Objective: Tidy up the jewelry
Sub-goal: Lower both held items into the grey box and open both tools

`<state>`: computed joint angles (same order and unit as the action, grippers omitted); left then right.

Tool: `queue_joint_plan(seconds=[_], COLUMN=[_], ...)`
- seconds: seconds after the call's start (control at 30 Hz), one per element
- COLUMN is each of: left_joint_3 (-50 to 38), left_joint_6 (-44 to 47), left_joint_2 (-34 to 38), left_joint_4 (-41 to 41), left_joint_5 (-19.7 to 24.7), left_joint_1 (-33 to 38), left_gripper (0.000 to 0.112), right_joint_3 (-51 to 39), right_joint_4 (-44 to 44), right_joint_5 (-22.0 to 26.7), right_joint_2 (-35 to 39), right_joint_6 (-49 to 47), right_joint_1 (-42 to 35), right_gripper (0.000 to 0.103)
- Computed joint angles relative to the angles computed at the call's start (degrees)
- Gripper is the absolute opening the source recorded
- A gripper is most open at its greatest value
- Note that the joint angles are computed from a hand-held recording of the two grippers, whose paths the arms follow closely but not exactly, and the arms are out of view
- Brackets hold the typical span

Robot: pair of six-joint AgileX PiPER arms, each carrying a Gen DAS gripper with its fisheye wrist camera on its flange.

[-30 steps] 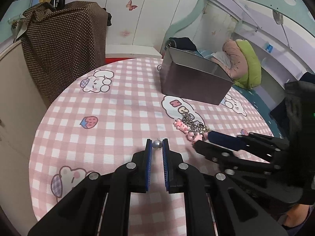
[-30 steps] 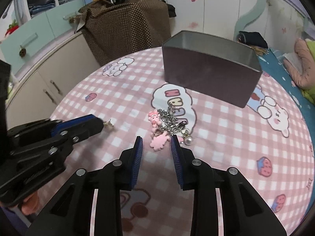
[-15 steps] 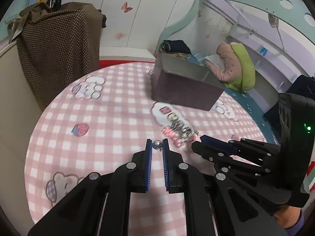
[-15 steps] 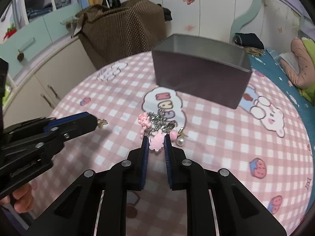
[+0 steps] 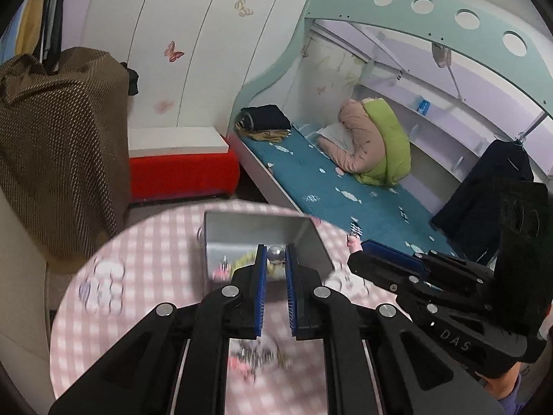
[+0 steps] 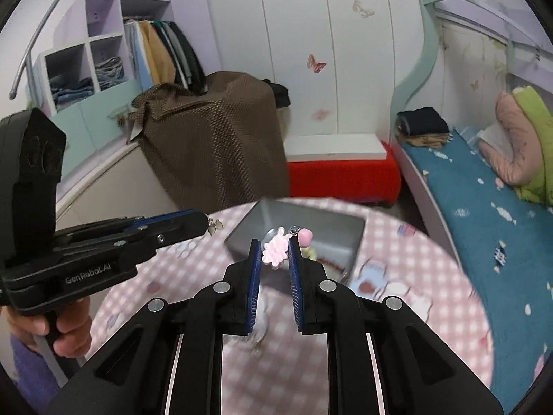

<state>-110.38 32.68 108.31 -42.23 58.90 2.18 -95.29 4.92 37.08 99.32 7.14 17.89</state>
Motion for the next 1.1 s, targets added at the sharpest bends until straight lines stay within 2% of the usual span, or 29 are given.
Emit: queue_joint_plan(seconds=[0.07,0.17,0.33,0.63,0.7,0.73,1.1], left_joint_3=[-5.2,-14.3,-20.5,-22.1,-20.6,-20.4,-13.4], left_joint_6=[-3.4,-8.5,-12.0,-15.0,-15.0,-15.2,-13.1], left_joint_2=[3.4,10.0,16.0,18.6,17.9,17.7,13.5], left_joint_4=[2.4,7.5,9.9,12.9,12.7,12.8,10.9], left_joint_5=[1.2,3.8,6.4,6.1,5.3,5.1,2.4], left_joint_1=[-1.2,-3.3,-4.6,-5.5,-5.6,-5.4,-4.4], left_gripper=[0.009,0.009,0.009,0.011,0.029,0.032,0.032], right_joint_3=[-4.3,-9.0,-12.7,-12.4,-12.6,-12.6,-13.0], right_joint_4=[3.8,5.0,6.6,7.6,7.9,8.0,9.1], right_joint_5=[1.8,4.1,5.8,5.4,5.6,5.6,6.6], right_joint_2=[3.4,7.6,12.9,15.4,15.8,16.0,16.6], right_joint_6=[-3.0,-4.1,-5.5,-6.3,-6.4,-6.4,-6.5], right_joint_1=[-2.3,-3.7,-4.6,-4.6,-4.8,-4.8,-4.7], right_gripper=[0.017,0.017,0.017,0.017,0.017,0.017,0.018])
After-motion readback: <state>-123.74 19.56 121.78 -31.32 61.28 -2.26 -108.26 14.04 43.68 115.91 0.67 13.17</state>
